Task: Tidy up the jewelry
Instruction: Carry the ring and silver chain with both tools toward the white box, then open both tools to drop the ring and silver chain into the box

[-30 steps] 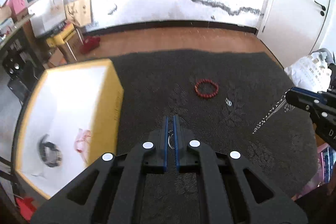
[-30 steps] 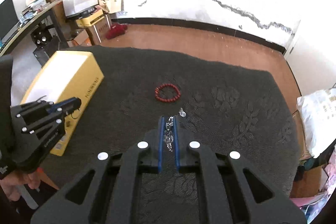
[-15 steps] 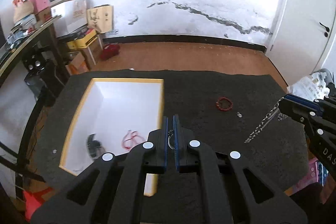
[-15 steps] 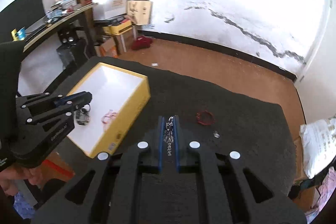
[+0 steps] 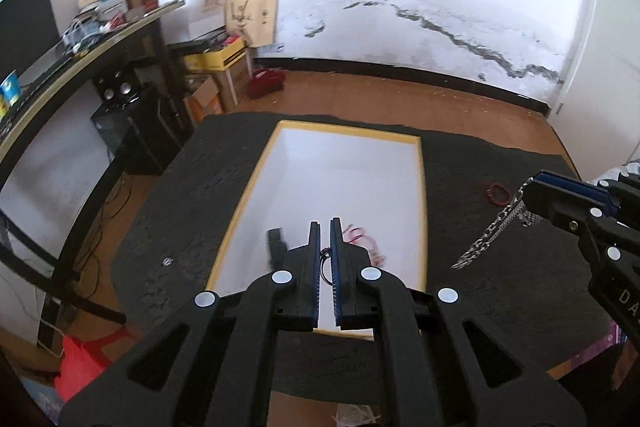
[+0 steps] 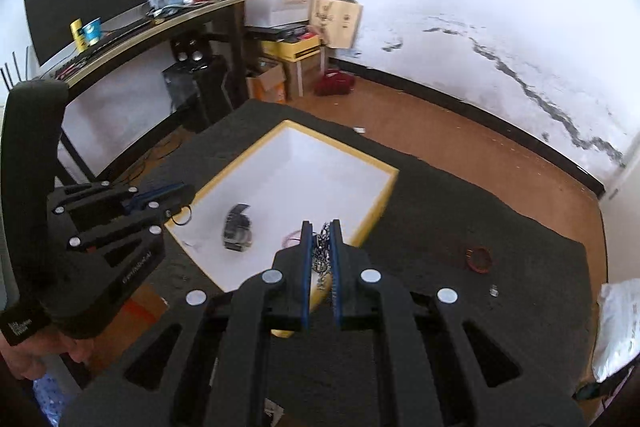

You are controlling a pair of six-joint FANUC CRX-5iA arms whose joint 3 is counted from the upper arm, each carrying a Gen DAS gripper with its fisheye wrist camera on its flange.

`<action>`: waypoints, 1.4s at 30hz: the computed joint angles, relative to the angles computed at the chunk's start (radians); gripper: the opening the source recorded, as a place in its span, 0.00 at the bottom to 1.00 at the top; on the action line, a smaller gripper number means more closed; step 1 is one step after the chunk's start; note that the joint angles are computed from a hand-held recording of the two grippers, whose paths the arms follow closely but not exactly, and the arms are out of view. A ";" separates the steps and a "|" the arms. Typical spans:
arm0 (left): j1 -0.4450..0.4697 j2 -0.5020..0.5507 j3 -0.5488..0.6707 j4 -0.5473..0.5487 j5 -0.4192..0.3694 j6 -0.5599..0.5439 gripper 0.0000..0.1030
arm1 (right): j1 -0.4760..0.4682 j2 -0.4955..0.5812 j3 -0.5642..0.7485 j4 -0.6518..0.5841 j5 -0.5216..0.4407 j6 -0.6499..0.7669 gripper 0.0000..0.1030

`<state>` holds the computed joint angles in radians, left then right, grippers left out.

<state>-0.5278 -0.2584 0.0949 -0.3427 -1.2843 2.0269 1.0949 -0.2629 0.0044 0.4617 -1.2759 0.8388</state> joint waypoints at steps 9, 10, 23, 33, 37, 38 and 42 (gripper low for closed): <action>0.131 -0.046 -0.122 0.068 0.059 -0.045 0.05 | -0.028 0.123 0.052 -0.071 0.058 0.045 0.09; 0.143 -0.046 -0.132 0.076 0.069 -0.049 0.05 | -0.034 0.131 0.053 -0.077 0.062 0.049 0.09; 0.235 0.028 -0.214 0.143 0.180 -0.081 0.05 | -0.130 0.227 0.024 -0.167 0.127 0.095 0.09; 0.240 0.093 -0.236 0.173 0.234 -0.100 0.05 | -0.162 0.267 -0.003 -0.193 0.145 0.103 0.09; 0.240 0.105 -0.245 0.178 0.249 -0.104 0.05 | -0.168 0.274 -0.011 -0.197 0.145 0.104 0.09; 0.241 0.107 -0.247 0.181 0.253 -0.107 0.05 | -0.169 0.276 -0.010 -0.199 0.145 0.104 0.09; 0.243 0.113 -0.250 0.193 0.260 -0.116 0.05 | -0.172 0.281 -0.010 -0.196 0.145 0.096 0.09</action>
